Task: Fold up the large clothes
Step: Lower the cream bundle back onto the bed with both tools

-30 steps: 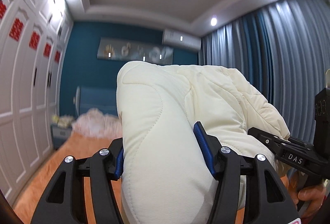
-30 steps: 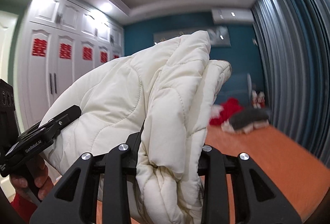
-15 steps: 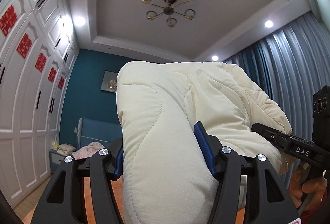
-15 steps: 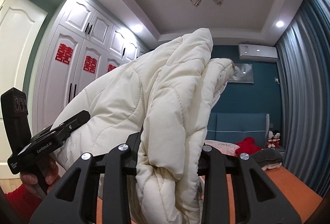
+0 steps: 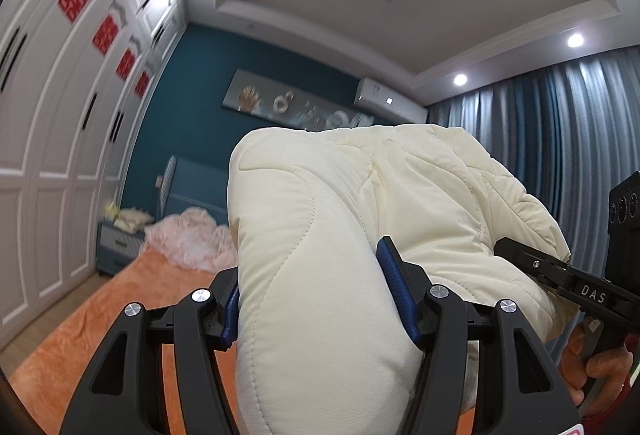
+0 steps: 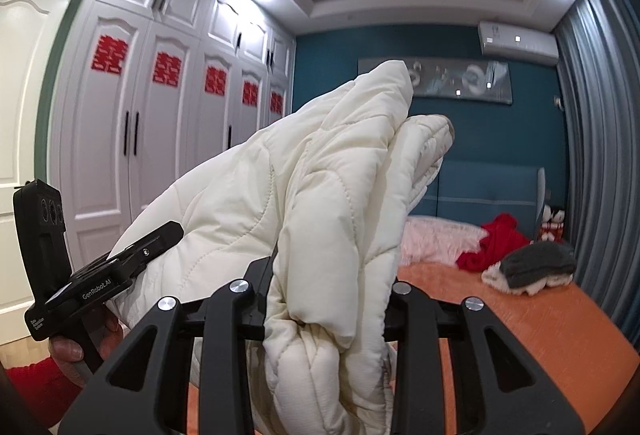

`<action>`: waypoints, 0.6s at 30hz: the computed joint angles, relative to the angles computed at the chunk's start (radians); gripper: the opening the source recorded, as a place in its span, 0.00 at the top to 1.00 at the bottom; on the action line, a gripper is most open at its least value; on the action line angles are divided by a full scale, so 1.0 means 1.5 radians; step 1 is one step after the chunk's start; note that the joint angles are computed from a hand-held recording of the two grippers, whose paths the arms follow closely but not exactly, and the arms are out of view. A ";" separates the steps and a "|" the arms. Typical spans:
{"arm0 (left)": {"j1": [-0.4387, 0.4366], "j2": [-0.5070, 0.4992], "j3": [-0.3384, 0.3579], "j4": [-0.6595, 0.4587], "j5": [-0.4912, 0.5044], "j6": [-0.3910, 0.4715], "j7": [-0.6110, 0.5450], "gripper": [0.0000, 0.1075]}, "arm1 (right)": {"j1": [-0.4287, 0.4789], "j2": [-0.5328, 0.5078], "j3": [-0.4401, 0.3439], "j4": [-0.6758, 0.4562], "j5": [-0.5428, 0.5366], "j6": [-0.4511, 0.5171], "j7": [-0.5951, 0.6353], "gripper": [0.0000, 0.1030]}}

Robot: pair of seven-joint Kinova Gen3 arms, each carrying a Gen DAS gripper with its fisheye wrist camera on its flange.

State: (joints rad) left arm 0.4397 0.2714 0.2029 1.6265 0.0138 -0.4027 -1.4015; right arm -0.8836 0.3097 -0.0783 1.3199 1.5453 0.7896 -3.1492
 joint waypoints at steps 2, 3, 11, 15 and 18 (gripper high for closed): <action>-0.004 0.036 0.002 -0.028 -0.005 0.019 0.006 0.47 | 0.030 0.016 0.008 0.006 -0.007 -0.046 -0.026 0.70; -0.003 0.056 -0.002 -0.047 -0.003 0.035 0.004 0.47 | 0.040 0.021 0.012 0.010 -0.009 -0.064 -0.039 0.70; 0.017 0.186 -0.039 -0.168 0.020 0.176 -0.019 0.48 | 0.114 0.121 0.050 -0.013 -0.158 -0.185 -0.035 0.70; 0.031 0.246 -0.068 -0.220 0.032 0.238 -0.020 0.48 | 0.128 0.170 0.068 -0.019 -0.218 -0.222 -0.025 0.70; 0.050 0.283 -0.104 -0.251 0.042 0.267 -0.011 0.48 | 0.137 0.210 0.076 -0.033 -0.264 -0.242 -0.007 0.70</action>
State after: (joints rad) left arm 0.5152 0.6959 0.0467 1.2507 0.0761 -0.0024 -1.4184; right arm -0.6775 0.6240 0.0360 1.2709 1.1495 0.4267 -3.1594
